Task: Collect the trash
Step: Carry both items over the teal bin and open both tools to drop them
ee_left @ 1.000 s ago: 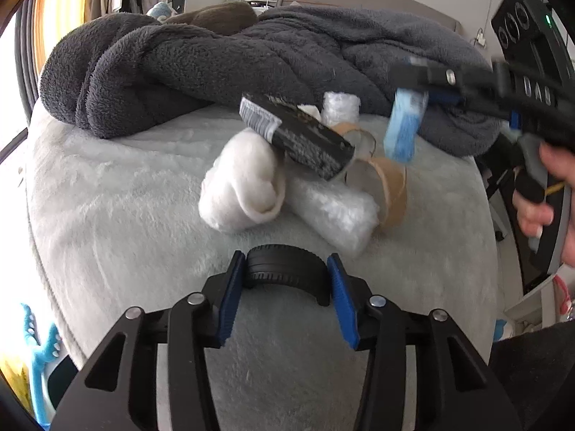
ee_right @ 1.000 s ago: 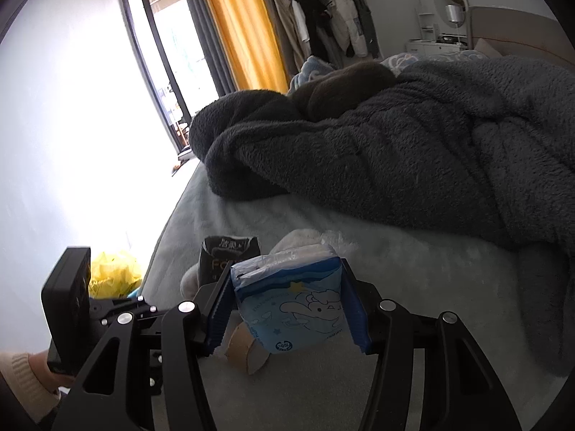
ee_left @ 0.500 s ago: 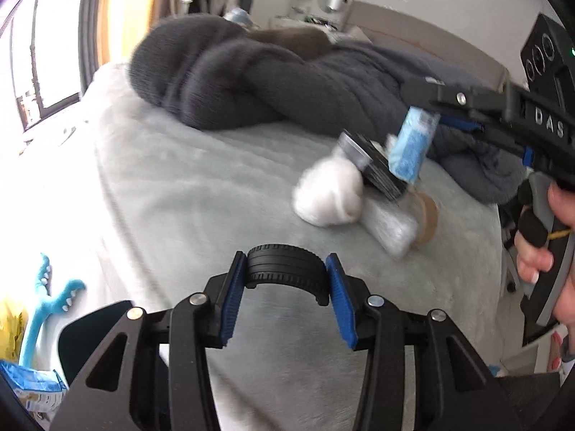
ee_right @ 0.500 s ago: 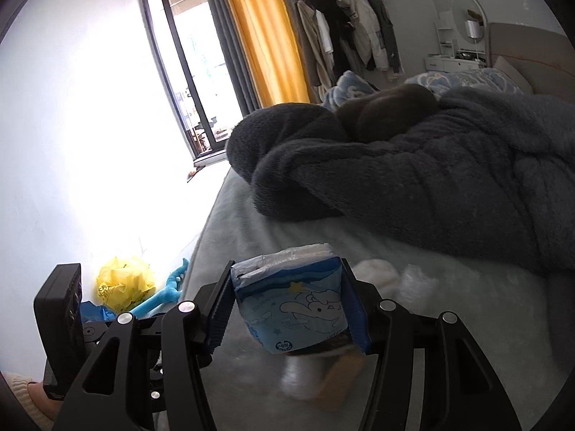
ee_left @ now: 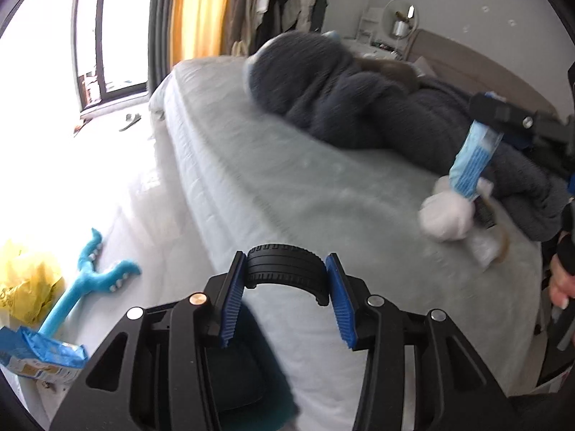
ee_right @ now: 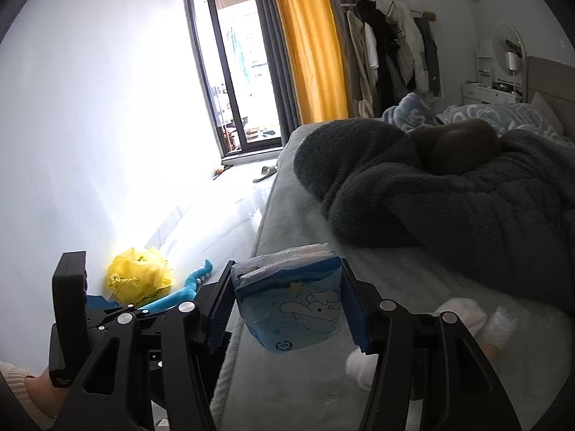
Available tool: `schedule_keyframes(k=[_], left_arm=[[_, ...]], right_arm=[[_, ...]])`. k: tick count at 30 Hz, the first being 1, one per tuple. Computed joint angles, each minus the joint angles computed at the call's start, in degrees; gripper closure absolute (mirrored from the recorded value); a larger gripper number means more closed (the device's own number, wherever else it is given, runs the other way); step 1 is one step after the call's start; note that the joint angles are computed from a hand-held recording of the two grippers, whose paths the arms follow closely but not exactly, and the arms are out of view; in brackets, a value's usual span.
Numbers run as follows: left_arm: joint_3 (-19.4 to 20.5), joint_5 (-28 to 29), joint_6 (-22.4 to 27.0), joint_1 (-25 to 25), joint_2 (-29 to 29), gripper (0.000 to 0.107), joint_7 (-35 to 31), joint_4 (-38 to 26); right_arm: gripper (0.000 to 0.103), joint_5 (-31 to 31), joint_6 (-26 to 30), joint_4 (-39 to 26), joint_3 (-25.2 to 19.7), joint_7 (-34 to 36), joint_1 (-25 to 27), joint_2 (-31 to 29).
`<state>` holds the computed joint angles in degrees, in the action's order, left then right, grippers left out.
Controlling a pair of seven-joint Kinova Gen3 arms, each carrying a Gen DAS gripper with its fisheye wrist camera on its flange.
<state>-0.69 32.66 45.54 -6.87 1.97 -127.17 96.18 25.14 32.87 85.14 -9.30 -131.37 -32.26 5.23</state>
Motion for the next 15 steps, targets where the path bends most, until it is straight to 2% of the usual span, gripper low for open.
schedule_keyframes(k=[2,8,15], left_arm=[[-0.51,-2.71,1.6,-0.39,1.09,0.06,2.4,-0.99],[-1.55,-6.81,2.94,-2.83,2.34,0.06,4.05,-0.93],[-2.43,-7.99,6.91,-6.94,5.29,0.06,3.72,-1.74]], right_arm=[[0.047,-1.92,-0.19,-1.37,-0.51,1.63,-0.07,1.63],[0.047,-5.82,0.55,-5.69,-0.25,5.94,-2.25,6.22],[0.047,-11.36,2.91,-10.79,0.3,11.47,-4.58,11.48]])
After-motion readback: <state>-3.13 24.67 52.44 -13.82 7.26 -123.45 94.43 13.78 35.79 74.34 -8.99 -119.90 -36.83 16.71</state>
